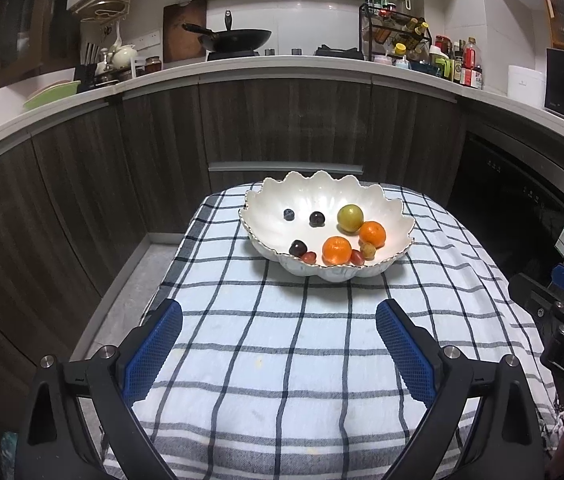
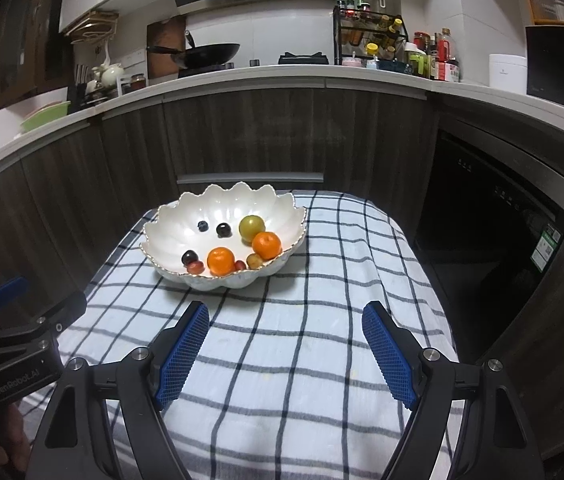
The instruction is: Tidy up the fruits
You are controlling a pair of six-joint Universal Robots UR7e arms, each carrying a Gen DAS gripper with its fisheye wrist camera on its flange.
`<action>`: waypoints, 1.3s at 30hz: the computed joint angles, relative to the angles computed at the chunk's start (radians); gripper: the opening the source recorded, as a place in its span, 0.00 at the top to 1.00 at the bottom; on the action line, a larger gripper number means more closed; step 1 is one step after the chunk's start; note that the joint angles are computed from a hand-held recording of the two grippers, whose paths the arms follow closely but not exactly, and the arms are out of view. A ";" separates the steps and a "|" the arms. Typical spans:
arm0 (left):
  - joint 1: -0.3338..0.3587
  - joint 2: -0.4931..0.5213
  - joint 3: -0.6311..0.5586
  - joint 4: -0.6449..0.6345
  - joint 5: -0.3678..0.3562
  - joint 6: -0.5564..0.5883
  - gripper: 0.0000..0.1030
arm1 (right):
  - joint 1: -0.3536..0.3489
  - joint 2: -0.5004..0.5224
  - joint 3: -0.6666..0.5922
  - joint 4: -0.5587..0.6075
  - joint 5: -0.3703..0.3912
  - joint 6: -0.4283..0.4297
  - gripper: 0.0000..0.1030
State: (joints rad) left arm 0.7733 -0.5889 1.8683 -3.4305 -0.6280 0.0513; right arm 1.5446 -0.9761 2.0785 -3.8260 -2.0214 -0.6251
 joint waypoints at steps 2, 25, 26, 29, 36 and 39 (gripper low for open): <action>-0.005 -0.005 0.013 -0.010 0.001 0.004 0.04 | 0.002 0.001 0.005 -0.016 -0.008 -0.004 0.22; -0.027 -0.019 0.050 -0.041 0.007 0.003 0.04 | -0.004 -0.022 0.052 -0.077 -0.011 0.010 0.22; -0.027 -0.019 0.050 -0.042 0.007 0.004 0.04 | -0.004 -0.022 0.053 -0.075 -0.011 0.010 0.22; -0.027 -0.019 0.050 -0.043 0.007 0.005 0.04 | -0.003 -0.024 0.053 -0.072 -0.013 0.012 0.22; -0.028 -0.023 0.053 -0.039 0.006 0.003 0.04 | -0.003 -0.024 0.055 -0.073 -0.013 0.012 0.22; -0.028 -0.022 0.052 -0.038 0.007 0.002 0.04 | -0.003 -0.024 0.055 -0.072 -0.013 0.011 0.22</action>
